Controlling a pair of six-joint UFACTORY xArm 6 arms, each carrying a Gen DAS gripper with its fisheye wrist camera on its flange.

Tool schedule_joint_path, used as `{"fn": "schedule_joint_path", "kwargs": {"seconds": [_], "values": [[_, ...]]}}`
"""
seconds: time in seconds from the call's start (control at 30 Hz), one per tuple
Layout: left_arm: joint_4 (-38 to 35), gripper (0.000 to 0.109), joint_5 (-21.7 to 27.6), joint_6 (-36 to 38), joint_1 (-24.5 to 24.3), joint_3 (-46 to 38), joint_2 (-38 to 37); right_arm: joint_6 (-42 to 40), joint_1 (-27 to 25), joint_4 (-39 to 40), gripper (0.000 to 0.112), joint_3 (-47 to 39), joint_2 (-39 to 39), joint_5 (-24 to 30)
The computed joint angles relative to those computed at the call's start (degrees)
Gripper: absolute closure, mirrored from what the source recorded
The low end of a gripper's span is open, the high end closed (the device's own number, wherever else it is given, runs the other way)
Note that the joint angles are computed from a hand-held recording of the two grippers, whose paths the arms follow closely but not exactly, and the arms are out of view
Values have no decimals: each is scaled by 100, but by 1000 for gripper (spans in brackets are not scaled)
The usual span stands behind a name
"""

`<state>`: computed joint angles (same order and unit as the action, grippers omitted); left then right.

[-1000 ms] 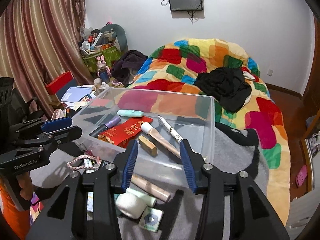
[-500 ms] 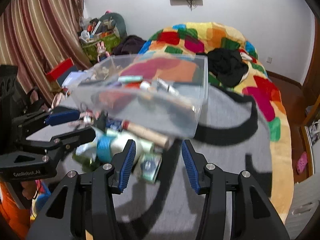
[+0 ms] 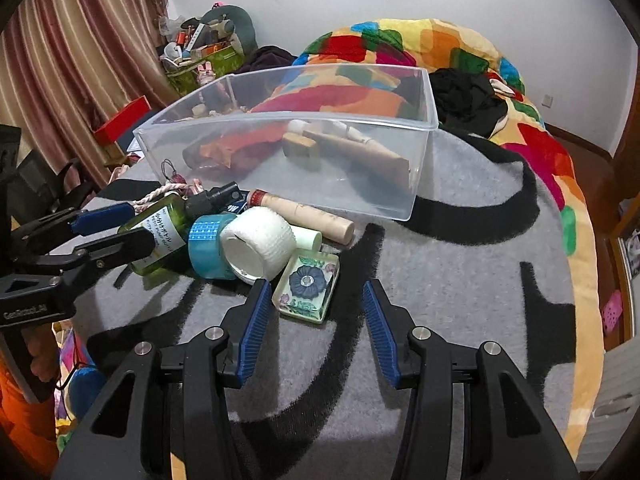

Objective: Organize objects
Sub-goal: 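Grasp the green glass bottle with the left tool while the right tool grasps the green card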

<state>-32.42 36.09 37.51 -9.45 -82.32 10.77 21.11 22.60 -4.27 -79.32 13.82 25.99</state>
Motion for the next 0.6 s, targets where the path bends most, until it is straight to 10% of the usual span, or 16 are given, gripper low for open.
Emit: {"fn": "schedule_joint_path", "kwargs": {"seconds": [0.27, 0.6], "values": [[-69, 65, 56, 266, -153, -125, 187, 407, -1, -449, 89, 63, -11, -75], [-516, 67, -260, 576, -97, 214, -130, 1040, -64, -1185, 90, 370, -377, -423]]}}
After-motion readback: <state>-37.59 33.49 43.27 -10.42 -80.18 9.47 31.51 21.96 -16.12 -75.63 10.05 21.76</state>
